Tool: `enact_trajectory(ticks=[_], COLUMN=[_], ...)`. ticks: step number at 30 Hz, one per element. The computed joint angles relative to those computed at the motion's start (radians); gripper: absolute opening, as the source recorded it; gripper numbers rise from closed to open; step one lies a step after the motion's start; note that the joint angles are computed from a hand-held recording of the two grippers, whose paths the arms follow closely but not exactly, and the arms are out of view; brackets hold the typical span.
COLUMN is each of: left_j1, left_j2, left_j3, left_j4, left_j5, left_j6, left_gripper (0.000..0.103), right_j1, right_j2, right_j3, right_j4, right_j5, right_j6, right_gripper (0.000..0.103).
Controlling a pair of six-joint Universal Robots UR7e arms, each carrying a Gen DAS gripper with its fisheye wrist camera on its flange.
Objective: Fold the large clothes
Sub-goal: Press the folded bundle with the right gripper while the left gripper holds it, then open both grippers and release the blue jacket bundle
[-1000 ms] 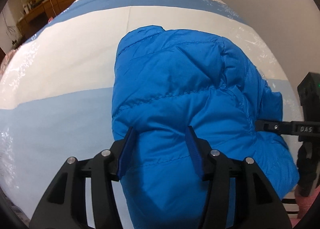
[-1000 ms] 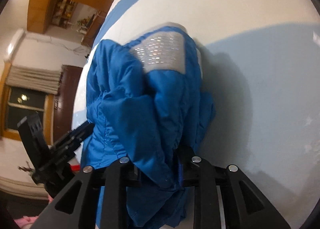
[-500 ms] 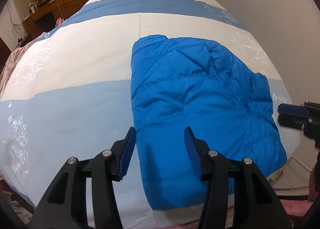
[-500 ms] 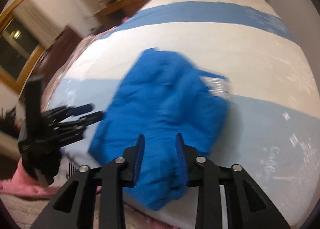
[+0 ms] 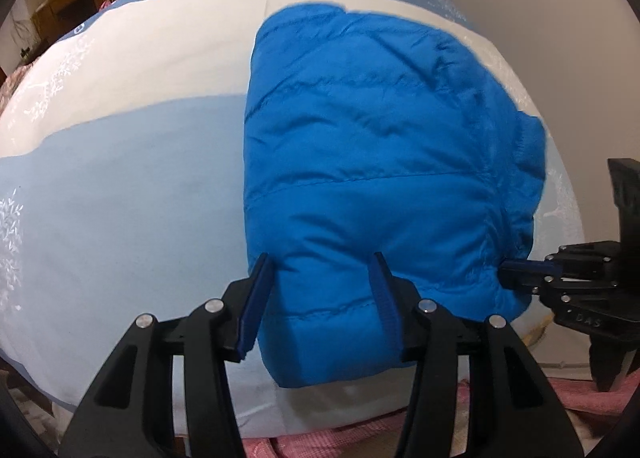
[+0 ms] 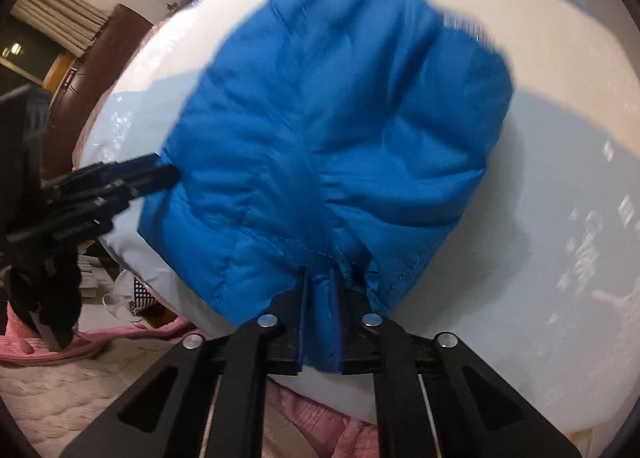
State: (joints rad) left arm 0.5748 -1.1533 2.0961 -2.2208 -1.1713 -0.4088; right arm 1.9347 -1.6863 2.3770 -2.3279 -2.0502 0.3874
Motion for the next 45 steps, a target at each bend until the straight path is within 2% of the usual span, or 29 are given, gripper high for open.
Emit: enact_trajectory(ticks=[3,6,8,12,15,18,21,22,25,27,31,33,37,41,45], left_j1=[-0.027,-0.027,-0.022,-0.005,-0.003,0.013,0.024,0.027,0.043,0.05,0.082,0.089,0.103,0.105,0.091], left_j2=[0.009,0.011,0.006,-0.014,-0.023,0.009,0.07,0.093,0.168,0.198,0.242,0.255,0.282,0.275,0.216], left_j3=[0.031,0.036,0.031,-0.01,-0.038,-0.092,-0.149,-0.17,-0.236,-0.253,-0.271,-0.272,-0.281,-0.304,-0.279], left_j4=[-0.027,-0.035,-0.028,0.003,-0.008,-0.04,-0.068,-0.069,-0.058,-0.044,-0.033,-0.037,-0.046,-0.011,-0.001], left_j5=[0.048,0.055,0.046,0.006,-0.003,-0.029,-0.033,-0.036,-0.063,-0.052,-0.079,-0.08,-0.076,-0.093,-0.093], left_j6=[0.022,0.028,0.03,0.03,0.056,0.079,0.112,0.115,0.116,0.111,0.111,0.122,0.137,0.11,0.116], left_gripper=[0.05,0.051,0.05,0.043,0.044,0.044,0.044,0.044,0.044,0.043,0.045,0.045,0.045,0.043,0.043], right_j1=[-0.022,-0.021,-0.01,0.026,0.075,0.096,0.087,0.07,0.011,-0.034,-0.097,-0.129,-0.164,-0.144,-0.059], right_j2=[-0.001,0.003,-0.005,-0.049,-0.075,-0.087,-0.059,-0.044,-0.006,0.002,0.007,0.006,0.027,0.013,-0.016], right_j3=[0.033,0.048,0.043,0.026,-0.008,-0.045,-0.089,-0.098,-0.115,-0.114,-0.11,-0.093,-0.062,-0.067,-0.08], right_j4=[-0.053,-0.078,-0.064,-0.023,-0.001,0.0,-0.037,-0.075,-0.119,-0.119,-0.088,-0.11,-0.169,-0.155,-0.137], right_j5=[0.016,0.009,0.005,0.005,-0.012,-0.041,-0.106,-0.118,-0.124,-0.121,-0.094,-0.062,-0.047,-0.053,-0.087], right_j6=[0.006,0.002,0.007,0.001,-0.006,-0.021,-0.044,-0.072,-0.081,-0.077,-0.053,-0.062,-0.078,-0.039,-0.008], right_gripper=[0.005,0.005,0.005,0.009,0.013,0.016,0.016,0.016,0.016,0.015,0.011,0.011,0.011,0.011,0.016])
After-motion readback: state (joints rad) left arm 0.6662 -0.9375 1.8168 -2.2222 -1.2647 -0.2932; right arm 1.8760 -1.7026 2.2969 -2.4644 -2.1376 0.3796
